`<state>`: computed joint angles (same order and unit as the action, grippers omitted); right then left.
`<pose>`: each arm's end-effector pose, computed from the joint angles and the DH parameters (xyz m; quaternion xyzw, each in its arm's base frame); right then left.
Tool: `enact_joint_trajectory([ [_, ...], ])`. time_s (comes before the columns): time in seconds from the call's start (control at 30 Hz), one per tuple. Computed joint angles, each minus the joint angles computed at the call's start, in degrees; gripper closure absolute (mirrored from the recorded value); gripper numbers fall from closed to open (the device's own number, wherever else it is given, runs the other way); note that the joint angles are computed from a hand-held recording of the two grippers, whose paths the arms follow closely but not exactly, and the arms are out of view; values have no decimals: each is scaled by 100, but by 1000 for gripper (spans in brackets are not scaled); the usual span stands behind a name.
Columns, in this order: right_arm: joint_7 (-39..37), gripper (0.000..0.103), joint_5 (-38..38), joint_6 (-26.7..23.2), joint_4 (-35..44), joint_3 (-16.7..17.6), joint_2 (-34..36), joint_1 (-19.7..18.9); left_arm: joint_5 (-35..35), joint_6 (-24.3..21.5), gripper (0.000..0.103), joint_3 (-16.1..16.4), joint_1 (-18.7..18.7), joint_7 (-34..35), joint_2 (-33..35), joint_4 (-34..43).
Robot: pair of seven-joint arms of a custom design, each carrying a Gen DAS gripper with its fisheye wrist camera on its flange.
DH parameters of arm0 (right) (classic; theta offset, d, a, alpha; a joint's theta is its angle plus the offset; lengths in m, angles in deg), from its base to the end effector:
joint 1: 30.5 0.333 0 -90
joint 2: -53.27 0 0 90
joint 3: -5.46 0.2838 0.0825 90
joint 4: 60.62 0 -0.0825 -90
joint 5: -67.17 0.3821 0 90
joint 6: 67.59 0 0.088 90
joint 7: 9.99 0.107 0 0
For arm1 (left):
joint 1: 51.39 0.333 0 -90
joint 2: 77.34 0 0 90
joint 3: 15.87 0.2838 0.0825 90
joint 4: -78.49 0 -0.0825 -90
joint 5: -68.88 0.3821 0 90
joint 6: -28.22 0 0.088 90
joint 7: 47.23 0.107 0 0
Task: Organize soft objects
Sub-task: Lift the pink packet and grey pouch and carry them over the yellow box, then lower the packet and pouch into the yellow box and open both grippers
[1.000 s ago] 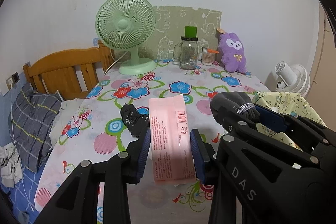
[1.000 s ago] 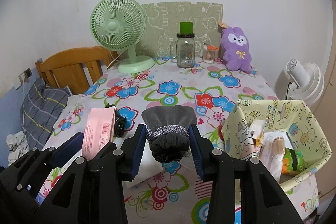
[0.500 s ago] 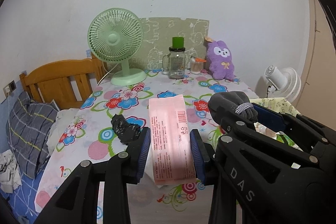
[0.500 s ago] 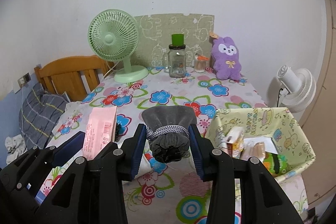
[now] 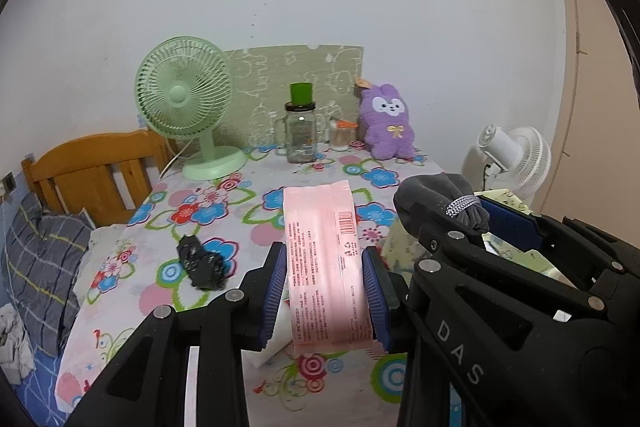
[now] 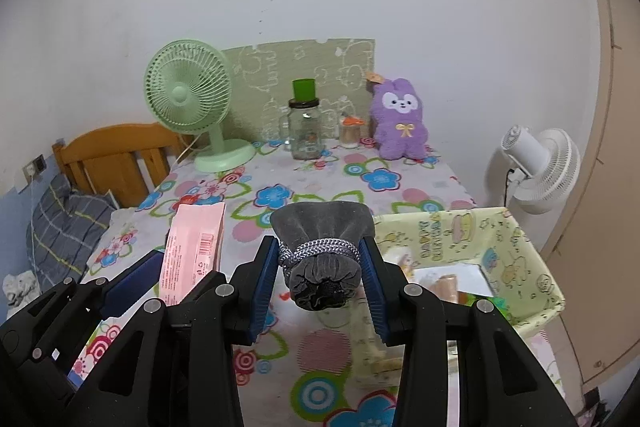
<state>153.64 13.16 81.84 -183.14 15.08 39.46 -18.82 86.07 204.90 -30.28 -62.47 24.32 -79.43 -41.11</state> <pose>0.4902 0.2162 0.5492 -0.5430 0.6910 -0.3561 0.3176 0.5166 -0.2749 0.5329 -0.4738 0.7287 -0.4150 0.2688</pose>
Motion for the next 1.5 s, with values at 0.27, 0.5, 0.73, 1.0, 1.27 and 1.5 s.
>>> enact_joint_trajectory([
  [0.27,60,58,-33,-18,-282,-39,-311,-161,-163,21,64,-21,-219,229,159,182],
  [0.5,55,58,7,-25,-470,-51,-502,-344,-280,-51,64,31,-487,427,378,446],
  [0.73,21,58,97,-1,-642,-87,-647,-514,-263,-163,64,135,-778,503,634,746],
  [1.0,-20,58,145,95,-803,-166,-742,-741,-649,-315,64,150,-1059,974,1035,1201],
  [1.27,20,58,185,268,-987,-283,-786,-1004,-1052,-550,63,120,-1301,1497,1519,1772],
  [1.5,-89,58,298,356,-1009,-363,-646,-1127,-1355,-957,38,157,-1448,1819,1864,2206],
])
